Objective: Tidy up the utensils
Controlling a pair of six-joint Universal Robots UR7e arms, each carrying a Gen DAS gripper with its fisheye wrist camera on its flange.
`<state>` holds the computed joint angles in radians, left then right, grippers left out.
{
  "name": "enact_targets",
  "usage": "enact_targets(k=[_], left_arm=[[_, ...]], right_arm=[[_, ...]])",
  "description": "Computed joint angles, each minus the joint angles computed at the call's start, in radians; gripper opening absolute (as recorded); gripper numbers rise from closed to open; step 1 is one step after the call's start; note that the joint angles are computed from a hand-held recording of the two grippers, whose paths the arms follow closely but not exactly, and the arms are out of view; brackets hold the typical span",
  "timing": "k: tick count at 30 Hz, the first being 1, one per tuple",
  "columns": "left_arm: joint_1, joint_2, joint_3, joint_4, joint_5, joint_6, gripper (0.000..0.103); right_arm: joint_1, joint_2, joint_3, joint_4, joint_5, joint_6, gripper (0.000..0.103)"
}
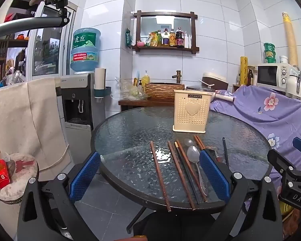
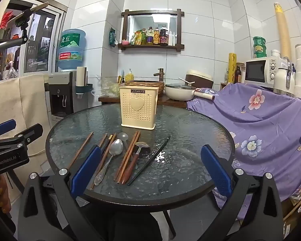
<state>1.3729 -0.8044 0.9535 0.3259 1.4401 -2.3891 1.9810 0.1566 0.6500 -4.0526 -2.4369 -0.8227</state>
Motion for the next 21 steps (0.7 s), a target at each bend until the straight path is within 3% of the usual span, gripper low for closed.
enact_targets(k=[13,15,21], left_arm=[[-0.012,-0.011,0.023,-0.008,-0.015,-0.004,0.097],[-0.009,-0.006,0.011,-0.002,-0.010,-0.002,0.097],[-0.007,-0.008,0.011,0.004,-0.002,-0.004,0.097]], right_arm=[[0.001,0.011,-0.018,0.021,-0.018,0.033,0.098],[-0.007,-0.021,0.038,0.013,-0.012,0.056,0.098],[-0.006,-0.027,0.051,0.004,-0.006,0.061,0.098]])
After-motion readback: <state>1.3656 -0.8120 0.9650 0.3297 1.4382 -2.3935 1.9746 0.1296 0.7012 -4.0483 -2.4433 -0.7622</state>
